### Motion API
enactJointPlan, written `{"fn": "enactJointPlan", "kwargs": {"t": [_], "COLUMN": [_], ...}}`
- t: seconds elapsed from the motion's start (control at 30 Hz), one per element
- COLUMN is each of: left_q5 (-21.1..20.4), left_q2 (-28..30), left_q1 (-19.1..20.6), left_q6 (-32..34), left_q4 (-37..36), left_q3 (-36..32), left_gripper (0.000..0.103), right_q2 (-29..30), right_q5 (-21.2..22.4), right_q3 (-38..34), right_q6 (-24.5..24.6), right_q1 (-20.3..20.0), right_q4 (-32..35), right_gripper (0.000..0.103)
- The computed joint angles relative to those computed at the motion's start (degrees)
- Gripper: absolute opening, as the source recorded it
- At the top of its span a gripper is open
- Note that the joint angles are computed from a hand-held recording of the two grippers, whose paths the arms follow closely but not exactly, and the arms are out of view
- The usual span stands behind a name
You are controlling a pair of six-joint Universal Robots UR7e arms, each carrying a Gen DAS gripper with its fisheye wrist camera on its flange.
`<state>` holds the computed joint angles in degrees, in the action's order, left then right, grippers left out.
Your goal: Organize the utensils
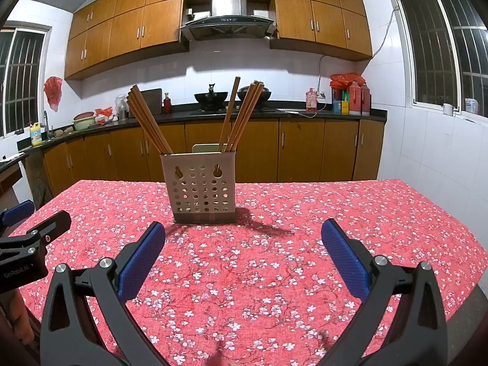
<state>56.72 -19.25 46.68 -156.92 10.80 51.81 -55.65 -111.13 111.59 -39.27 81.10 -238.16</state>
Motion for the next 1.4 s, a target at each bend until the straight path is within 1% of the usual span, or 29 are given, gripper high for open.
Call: {"fn": "enactJointPlan", "kwargs": {"t": [1.4], "left_q5": [0.64], "left_q2": [0.79], "left_q1": [0.52], "left_q6": [0.37], "left_q4": [1.56], "left_q3": [-1.57], "left_gripper": [0.099], "right_q2": [0.48], "right_q5": [0.01], "right_q3": [0.27], "right_q6": [0.26], "right_q1": [-0.29], "right_q4": [-0.31], "right_gripper": [0.101]}}
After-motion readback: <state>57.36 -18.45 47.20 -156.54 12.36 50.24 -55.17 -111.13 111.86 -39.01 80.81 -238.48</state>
